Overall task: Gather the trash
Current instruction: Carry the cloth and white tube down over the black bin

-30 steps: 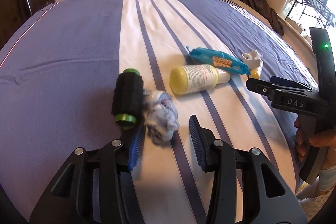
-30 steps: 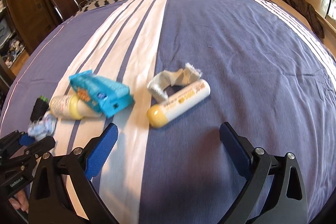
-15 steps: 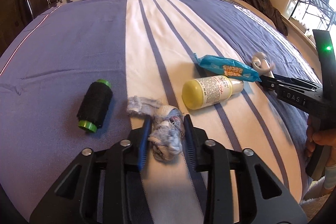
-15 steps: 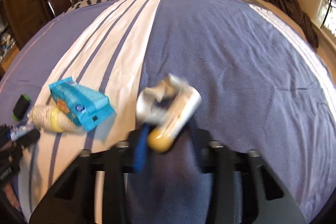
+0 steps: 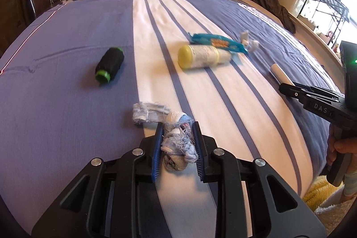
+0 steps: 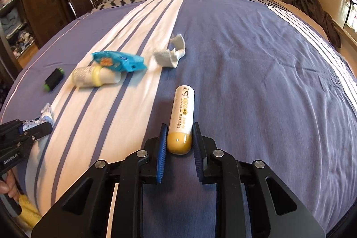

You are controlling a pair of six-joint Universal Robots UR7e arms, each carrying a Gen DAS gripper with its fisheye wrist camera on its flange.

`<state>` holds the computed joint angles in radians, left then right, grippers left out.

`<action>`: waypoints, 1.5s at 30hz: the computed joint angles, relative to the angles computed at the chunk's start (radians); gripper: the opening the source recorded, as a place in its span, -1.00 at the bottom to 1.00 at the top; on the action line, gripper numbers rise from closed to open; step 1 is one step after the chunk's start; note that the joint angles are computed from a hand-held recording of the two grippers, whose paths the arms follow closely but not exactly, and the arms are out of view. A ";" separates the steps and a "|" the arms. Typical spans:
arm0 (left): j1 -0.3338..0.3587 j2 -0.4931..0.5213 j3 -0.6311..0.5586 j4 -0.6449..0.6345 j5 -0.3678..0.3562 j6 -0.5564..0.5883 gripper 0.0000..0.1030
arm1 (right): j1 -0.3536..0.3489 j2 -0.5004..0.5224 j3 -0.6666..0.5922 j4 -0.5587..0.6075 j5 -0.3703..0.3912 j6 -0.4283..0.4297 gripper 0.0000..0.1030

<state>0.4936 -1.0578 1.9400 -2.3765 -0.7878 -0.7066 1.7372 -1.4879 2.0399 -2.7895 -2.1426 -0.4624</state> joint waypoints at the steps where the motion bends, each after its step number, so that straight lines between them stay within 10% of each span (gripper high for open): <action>1: -0.014 -0.011 0.017 -0.001 -0.005 -0.013 -0.54 | 0.003 -0.017 0.014 0.004 0.004 0.002 -0.56; 29: -0.393 -0.147 0.242 0.169 -0.053 -0.403 -0.54 | 0.126 -0.531 0.376 0.187 0.065 0.045 -0.56; 45: -0.439 -0.125 0.347 0.114 -0.188 -0.491 -0.54 | 0.020 -0.726 0.507 0.350 0.098 0.022 -0.56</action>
